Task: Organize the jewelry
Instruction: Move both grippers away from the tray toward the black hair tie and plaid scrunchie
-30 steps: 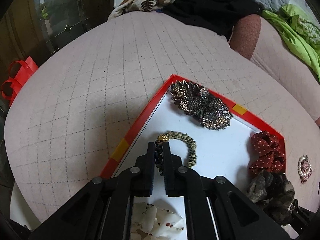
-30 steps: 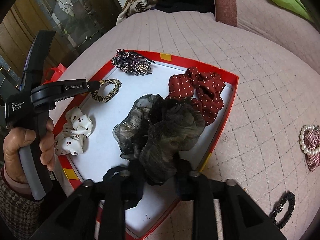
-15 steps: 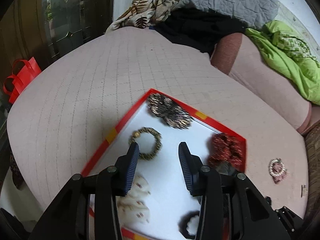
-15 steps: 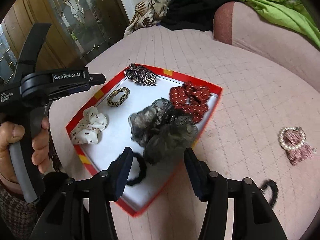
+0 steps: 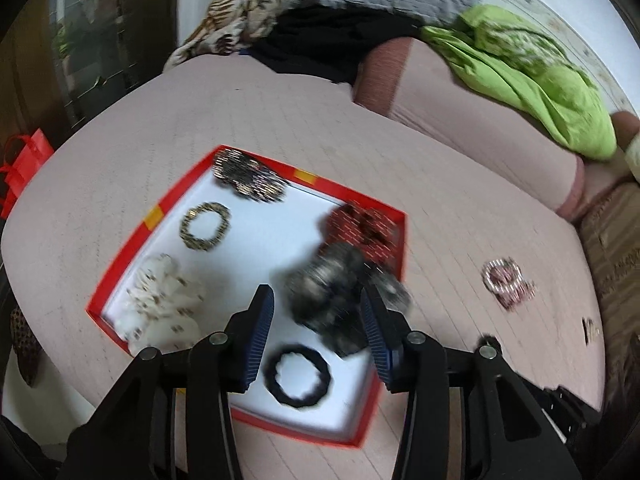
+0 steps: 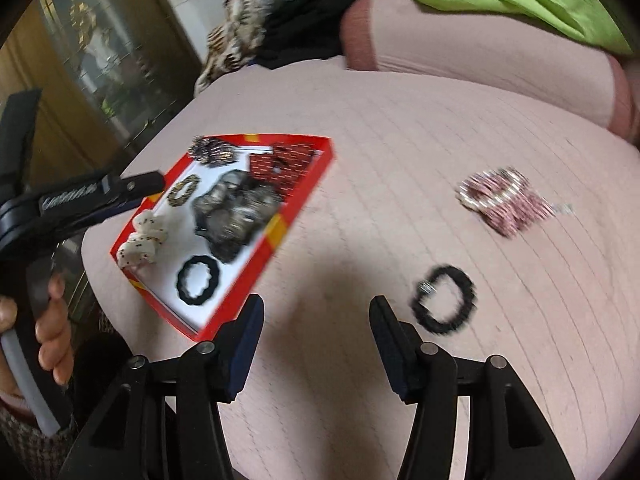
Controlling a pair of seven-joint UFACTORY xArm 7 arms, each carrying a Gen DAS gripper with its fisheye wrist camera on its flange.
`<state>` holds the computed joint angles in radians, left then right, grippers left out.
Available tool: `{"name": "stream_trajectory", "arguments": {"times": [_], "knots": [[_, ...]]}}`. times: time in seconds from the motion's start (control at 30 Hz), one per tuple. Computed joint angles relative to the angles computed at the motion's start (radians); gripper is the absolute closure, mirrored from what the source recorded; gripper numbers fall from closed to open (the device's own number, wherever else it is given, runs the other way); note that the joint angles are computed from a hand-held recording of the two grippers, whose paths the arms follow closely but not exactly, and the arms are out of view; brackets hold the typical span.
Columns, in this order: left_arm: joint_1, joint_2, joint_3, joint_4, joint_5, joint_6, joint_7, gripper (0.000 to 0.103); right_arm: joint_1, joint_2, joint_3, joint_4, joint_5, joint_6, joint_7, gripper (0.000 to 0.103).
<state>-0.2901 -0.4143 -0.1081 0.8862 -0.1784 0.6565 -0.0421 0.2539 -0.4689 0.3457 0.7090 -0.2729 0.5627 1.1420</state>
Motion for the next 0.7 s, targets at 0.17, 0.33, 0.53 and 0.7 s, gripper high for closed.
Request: {"name": "stream_trajectory", "arguments": {"times": [0.17,0.33,0.53,0.7], "knots": [[-0.029,-0.061,-0.041,-0.051,0.031,-0.002,-0.003,0.058,0.001,-0.108,-0.004,-0.087,0.032,0.025,0.042,0.043],[-0.067,-0.102,-0.064,-0.088,0.042,-0.001,-0.007,0.057,-0.01,-0.214,0.01,-0.146,0.05,0.109,0.074,0.043],[-0.115,-0.118,-0.087,-0.12,0.04,0.007,-0.016,0.057,-0.01,-0.348,0.018,-0.214,0.073,0.25,0.115,0.043],[-0.146,-0.119,-0.112,-0.135,0.054,0.016,-0.024,0.057,-0.005,-0.444,0.011,-0.272,0.099,0.303,0.145,0.043]]}}
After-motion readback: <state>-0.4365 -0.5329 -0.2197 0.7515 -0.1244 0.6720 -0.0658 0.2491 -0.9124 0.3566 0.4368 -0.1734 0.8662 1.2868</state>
